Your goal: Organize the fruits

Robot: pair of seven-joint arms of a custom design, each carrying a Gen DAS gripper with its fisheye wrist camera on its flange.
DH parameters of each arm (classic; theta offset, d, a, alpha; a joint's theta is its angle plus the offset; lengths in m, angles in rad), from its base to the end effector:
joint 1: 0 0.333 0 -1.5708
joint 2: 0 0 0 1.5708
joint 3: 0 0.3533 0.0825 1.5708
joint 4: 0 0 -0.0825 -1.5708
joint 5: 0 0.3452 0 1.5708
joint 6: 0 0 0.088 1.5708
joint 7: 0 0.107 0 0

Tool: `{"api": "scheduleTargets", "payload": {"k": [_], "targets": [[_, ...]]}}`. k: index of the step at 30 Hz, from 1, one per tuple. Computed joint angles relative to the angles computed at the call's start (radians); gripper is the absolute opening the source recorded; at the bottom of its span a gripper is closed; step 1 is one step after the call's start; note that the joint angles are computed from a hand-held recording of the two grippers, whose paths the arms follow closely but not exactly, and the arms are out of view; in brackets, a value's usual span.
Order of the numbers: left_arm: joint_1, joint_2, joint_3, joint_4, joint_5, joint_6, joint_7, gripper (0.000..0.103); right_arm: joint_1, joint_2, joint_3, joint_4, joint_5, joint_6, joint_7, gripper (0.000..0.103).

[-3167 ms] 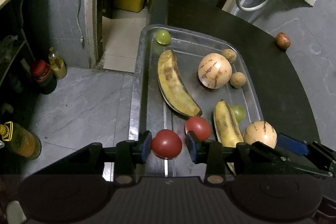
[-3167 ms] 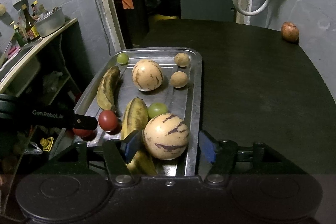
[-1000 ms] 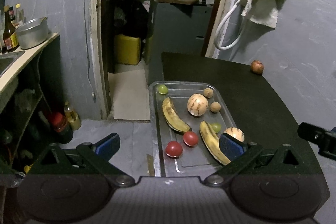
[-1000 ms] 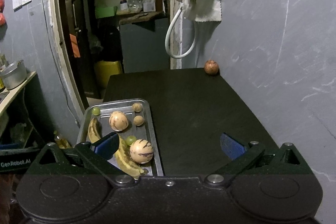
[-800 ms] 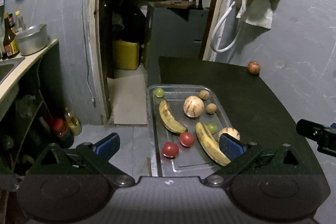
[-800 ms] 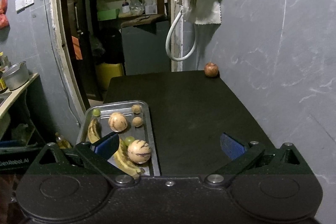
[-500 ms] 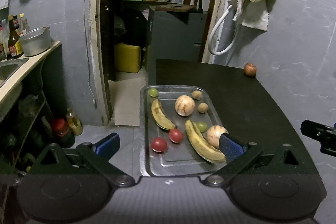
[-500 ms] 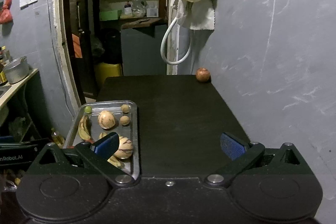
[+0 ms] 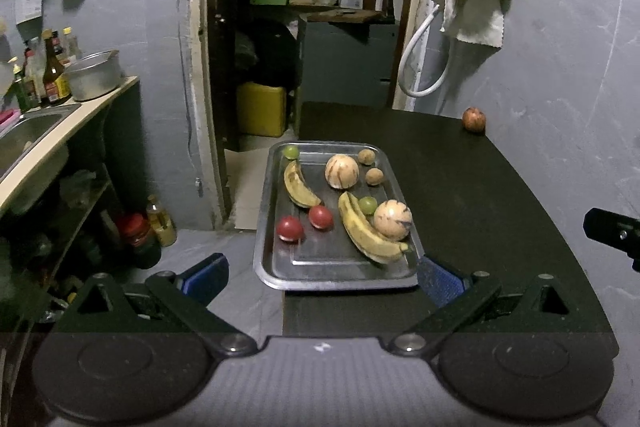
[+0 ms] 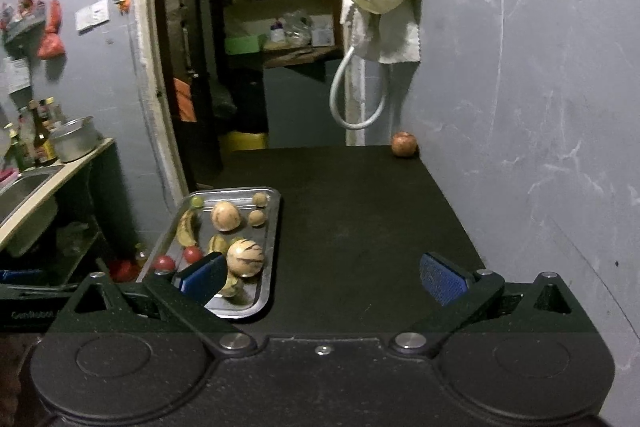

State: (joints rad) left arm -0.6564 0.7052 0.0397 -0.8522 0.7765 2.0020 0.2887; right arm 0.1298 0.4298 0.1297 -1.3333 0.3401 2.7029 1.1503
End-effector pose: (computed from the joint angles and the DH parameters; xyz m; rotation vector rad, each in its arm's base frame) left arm 0.6375 -0.4171 0.5955 -2.0013 1.2201 -0.6876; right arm 0.6989 0.1478 0.6420 -1.8565 1.2244 -0.6033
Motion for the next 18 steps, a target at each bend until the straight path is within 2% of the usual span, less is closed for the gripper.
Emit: {"api": "scheduleTargets", "payload": {"k": [4,7,10,14,18], "targets": [[-0.031,-0.019,0.004,-0.03,0.023,-0.029,-0.046,0.102,-0.065,-0.044,0.071,-0.08,0.123,0.034,-0.13,0.102],[-0.049,-0.03,-0.002,-0.04,0.035,-0.072,-0.054,0.102,-0.086,-0.066,0.095,-0.124,0.217,0.064,-0.208,0.102],[-0.065,-0.047,-0.004,-0.06,0.06,-0.103,-0.049,0.102,-0.118,-0.086,0.14,-0.168,0.349,0.108,-0.355,0.102],[-0.068,-0.085,-0.015,-0.128,0.106,-0.086,-0.059,0.102,-0.121,-0.102,0.149,-0.207,0.459,0.117,-0.5,0.102],[-0.038,-0.142,-0.039,-0.243,0.138,-0.009,-0.094,0.102,-0.081,-0.1,0.111,-0.211,0.469,0.106,-0.515,0.102]]}}
